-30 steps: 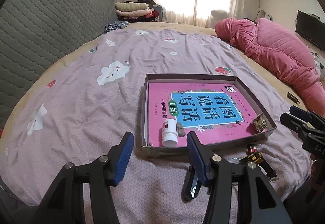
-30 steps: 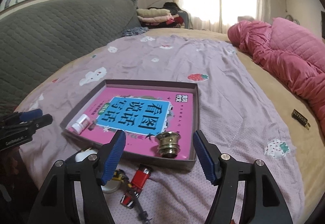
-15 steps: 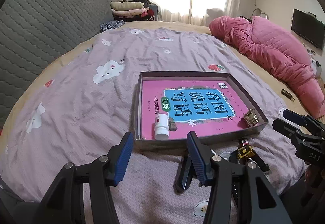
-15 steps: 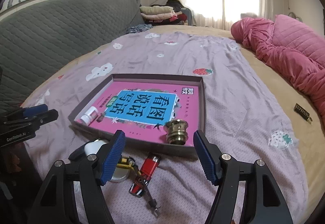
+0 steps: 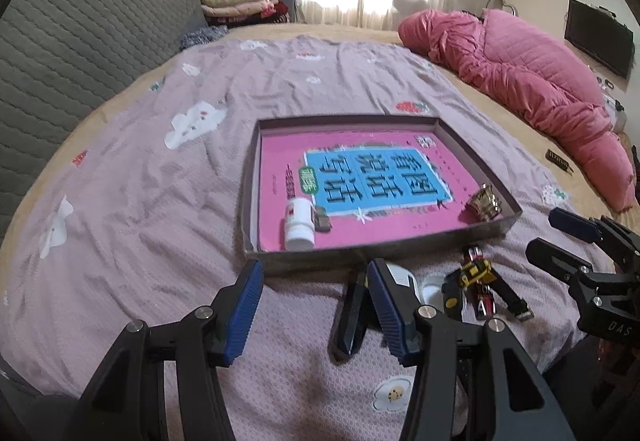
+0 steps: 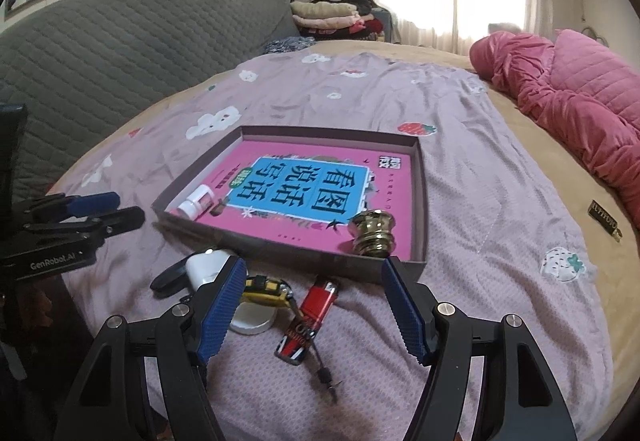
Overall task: Organize rigid objects
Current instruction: 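Move the left gripper to the black pen and close on it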
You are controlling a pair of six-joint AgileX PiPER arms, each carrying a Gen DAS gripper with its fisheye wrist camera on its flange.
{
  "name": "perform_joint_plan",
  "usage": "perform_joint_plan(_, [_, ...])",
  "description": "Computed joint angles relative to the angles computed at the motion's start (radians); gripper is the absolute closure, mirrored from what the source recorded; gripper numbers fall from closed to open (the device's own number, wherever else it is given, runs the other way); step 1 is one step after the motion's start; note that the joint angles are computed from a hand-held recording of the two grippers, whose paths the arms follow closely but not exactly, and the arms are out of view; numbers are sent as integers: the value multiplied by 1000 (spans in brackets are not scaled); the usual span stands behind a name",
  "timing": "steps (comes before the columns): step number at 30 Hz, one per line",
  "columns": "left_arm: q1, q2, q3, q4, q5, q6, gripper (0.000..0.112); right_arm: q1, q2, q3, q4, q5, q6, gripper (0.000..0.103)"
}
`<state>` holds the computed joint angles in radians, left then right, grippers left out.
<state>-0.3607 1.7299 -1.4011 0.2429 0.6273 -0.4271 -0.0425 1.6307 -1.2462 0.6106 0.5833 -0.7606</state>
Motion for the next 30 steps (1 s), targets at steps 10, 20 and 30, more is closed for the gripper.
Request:
perform_joint_plan(10, [-7, 16, 3, -63, 36, 71, 58, 19, 4, 5, -18, 6, -4, 31])
perform_joint_plan(20, [-8, 36, -7, -118, 73, 125, 58, 23, 7, 4, -19, 16, -10, 31])
perform_joint_plan(30, [-14, 73, -14, -123, 102, 149, 58, 25, 18, -4, -23, 28, 2, 31])
